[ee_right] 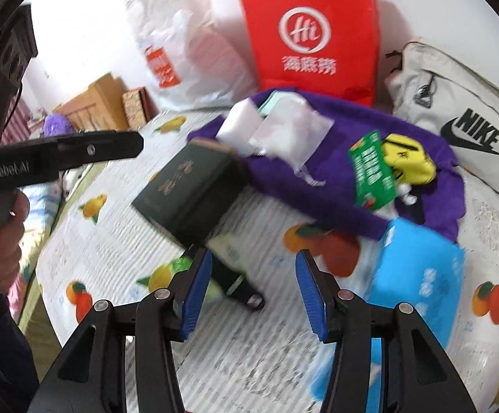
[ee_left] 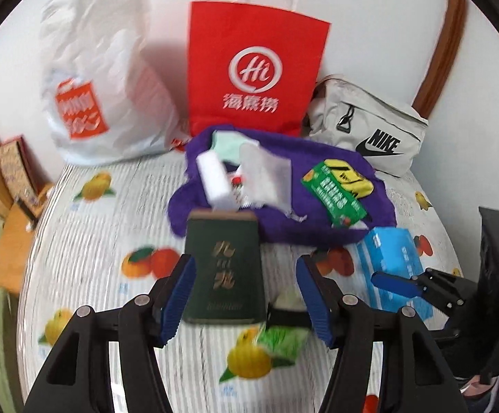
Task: Organize soft objects
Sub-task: 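Move the left gripper to the green-wrapped tissue pack while the right approaches the blue tissue box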
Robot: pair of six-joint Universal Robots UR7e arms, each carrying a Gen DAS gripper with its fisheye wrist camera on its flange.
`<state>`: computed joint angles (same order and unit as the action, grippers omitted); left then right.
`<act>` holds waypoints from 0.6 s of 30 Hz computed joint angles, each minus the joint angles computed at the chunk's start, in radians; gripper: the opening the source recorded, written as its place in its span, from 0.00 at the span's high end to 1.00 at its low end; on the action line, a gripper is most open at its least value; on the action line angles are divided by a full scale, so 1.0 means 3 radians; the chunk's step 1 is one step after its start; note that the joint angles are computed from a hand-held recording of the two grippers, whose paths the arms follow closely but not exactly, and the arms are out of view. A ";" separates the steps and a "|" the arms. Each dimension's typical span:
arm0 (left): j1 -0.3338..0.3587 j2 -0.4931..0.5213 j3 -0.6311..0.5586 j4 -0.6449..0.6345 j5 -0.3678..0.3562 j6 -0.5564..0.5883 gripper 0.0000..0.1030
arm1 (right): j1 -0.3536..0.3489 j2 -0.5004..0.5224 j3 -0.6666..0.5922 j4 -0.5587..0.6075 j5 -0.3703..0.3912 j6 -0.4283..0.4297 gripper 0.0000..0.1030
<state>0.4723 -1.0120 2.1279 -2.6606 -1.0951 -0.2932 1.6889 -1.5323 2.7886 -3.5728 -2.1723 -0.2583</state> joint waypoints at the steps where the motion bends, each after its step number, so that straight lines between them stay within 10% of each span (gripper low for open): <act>1: 0.0008 -0.0050 0.0052 0.0021 -0.0001 -0.0050 0.41 | 0.0010 0.0100 0.0011 -0.0093 -0.0009 -0.0012 0.51; 12: 0.0090 -0.0425 0.0479 0.0265 0.0113 -0.0367 0.41 | 0.0028 0.1262 -0.0098 -0.1203 -0.0208 -0.0432 0.43; 18: 0.0138 -0.0475 0.0566 0.0304 0.0098 -0.0411 0.41 | -0.0166 0.1413 -0.0201 -0.1155 -0.0132 -0.0508 0.39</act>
<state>0.5136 -1.1545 2.2976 -2.5695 -1.0658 -0.4166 1.6391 -1.1084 2.7284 -3.9193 -2.2119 -0.4108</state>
